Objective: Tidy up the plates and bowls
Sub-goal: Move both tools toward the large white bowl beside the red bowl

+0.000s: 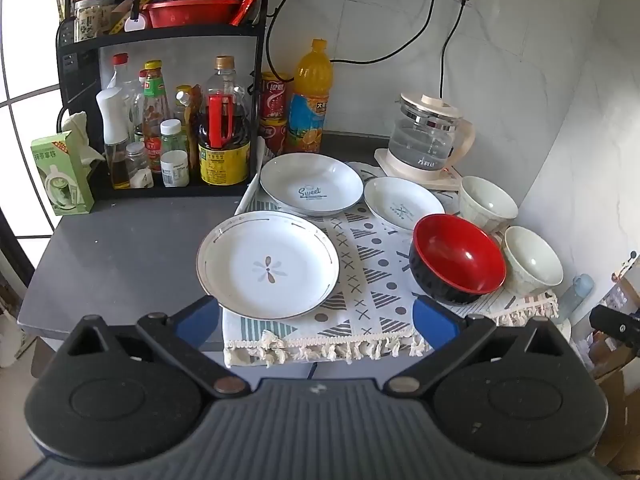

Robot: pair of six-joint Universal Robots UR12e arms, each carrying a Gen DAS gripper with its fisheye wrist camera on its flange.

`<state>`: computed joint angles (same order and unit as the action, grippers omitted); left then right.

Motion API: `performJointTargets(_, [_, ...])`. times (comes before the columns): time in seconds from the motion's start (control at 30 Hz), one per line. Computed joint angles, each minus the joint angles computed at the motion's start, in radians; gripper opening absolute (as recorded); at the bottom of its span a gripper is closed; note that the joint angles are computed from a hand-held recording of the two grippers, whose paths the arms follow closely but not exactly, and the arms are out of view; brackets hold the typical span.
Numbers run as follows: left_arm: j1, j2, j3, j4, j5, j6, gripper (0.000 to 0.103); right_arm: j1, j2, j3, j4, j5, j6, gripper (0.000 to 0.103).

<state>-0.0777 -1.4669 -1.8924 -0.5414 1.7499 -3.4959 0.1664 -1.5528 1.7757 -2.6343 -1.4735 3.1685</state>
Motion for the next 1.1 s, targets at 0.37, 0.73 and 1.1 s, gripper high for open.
performJointTargets(0.37, [-0.010, 0.001, -0.002, 0.003, 0.028, -0.022, 0.102, 0.010, 0.007, 0.004, -0.024, -0.041, 0.004, 0.103])
performJointTargets(0.73, [-0.009, 0.000, 0.001, -0.002, 0.021, -0.018, 0.102, 0.007, 0.006, 0.012, -0.041, -0.042, 0.001, 0.103])
performJointTargets(1.1, [-0.004, -0.026, 0.038, -0.019, 0.004, 0.004, 0.102, 0.014, 0.010, -0.009, 0.005, -0.067, -0.013, 0.103])
